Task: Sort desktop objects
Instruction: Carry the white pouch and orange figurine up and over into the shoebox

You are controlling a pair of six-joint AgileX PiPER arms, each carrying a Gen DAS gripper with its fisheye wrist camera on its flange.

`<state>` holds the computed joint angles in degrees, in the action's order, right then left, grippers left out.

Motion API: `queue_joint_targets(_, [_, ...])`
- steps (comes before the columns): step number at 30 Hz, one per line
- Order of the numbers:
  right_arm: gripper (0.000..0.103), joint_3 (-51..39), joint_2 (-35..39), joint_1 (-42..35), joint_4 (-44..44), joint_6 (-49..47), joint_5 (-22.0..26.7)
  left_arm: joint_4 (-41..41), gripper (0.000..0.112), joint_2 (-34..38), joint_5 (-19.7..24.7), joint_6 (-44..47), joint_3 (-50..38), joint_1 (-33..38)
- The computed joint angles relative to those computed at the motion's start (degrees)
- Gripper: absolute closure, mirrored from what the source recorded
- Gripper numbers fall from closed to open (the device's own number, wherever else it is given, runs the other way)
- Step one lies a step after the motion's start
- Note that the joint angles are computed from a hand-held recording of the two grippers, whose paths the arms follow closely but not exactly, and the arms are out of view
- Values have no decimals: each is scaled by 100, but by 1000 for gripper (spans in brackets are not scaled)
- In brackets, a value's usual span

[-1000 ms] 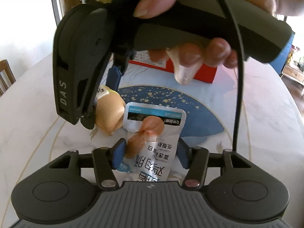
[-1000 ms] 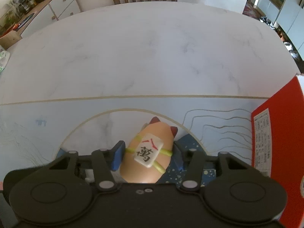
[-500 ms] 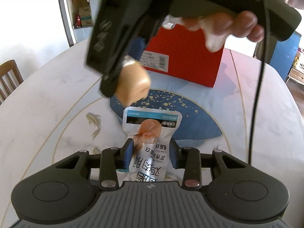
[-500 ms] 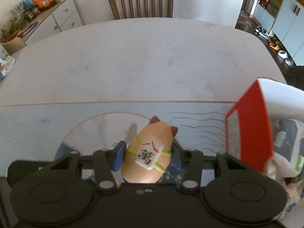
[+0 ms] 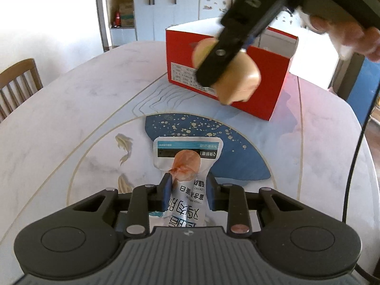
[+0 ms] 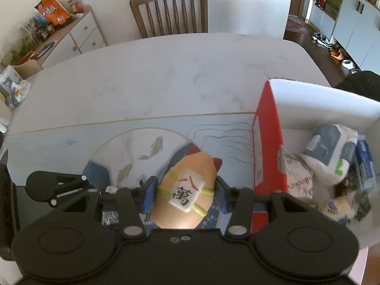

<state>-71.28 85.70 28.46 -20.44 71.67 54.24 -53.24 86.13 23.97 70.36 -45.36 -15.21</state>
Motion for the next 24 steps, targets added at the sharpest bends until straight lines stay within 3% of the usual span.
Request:
queue_joint_targets(13, [54,467,-727,654,-312,667,374,571,85,-581,265,-1505,254,34])
queue_joint_targets(24, [54,975,-1428,1121,-592,1253,778,1457,85,-938,420,-3166,-50,-501])
